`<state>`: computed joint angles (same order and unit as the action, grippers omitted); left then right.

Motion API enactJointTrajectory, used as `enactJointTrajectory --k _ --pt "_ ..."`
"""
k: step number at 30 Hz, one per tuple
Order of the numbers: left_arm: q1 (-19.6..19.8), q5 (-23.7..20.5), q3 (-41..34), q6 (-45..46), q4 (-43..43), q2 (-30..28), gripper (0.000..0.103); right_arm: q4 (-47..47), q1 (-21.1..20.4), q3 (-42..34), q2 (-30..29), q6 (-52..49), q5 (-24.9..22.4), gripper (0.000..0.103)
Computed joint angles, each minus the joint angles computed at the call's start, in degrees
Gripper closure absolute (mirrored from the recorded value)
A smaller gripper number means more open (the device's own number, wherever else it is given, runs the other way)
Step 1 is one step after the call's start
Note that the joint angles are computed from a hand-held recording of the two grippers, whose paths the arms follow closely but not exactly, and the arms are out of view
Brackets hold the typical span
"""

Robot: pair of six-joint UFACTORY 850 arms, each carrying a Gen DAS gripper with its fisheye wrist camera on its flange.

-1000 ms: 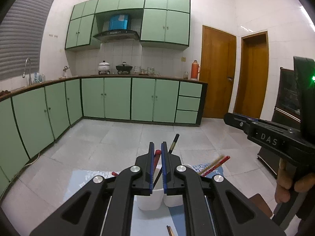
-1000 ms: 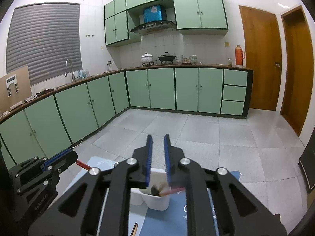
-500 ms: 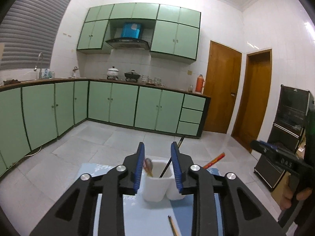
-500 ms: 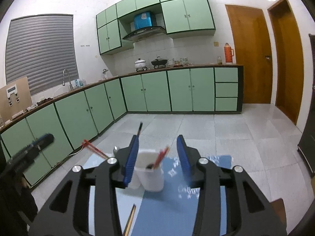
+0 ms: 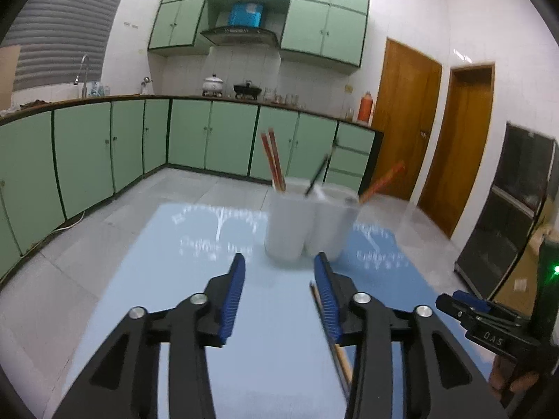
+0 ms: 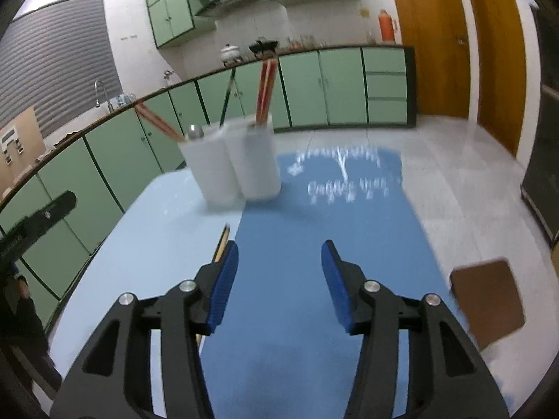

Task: Organize utensils
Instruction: 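Open both tools and withdraw them back toward the last two chopsticks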

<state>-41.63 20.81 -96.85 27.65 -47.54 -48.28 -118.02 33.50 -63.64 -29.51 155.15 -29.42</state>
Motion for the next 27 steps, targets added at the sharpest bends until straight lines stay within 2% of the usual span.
enactJointTrajectory --k 4,9,13,15,19,27 --pt "-0.69 -2.20 1.61 1.85 -1.13 -0.76 0.060 2.38 2.43 0.58 -1.51 -1.02 -2.32 0.052" --pt "-1.92 -4.78 3.26 8.26 -6.91 -1.51 0.048 1.54 3.86 1.73 -2.27 2.44 -1.80 0.040" --pt "-2.43 -7.20 4.29 13.19 -12.38 -1.98 0.042 2.51 5.14 1.93 -2.96 1.47 -0.97 0.033" --pt "-2.61 -7.88 4.96 14.59 -14.22 -2.04 0.037 3.67 5.81 1.93 -3.29 0.17 -1.01 0.026" --pt "-3.13 -7.61 6.33 18.45 -18.44 -1.59 0.031 5.41 6.97 1.68 -3.91 -2.14 -0.31 0.024" --pt "-2.87 -5.41 9.16 19.66 -20.80 0.33 0.030 7.05 8.74 1.03 -4.74 -5.85 -0.63 0.025"
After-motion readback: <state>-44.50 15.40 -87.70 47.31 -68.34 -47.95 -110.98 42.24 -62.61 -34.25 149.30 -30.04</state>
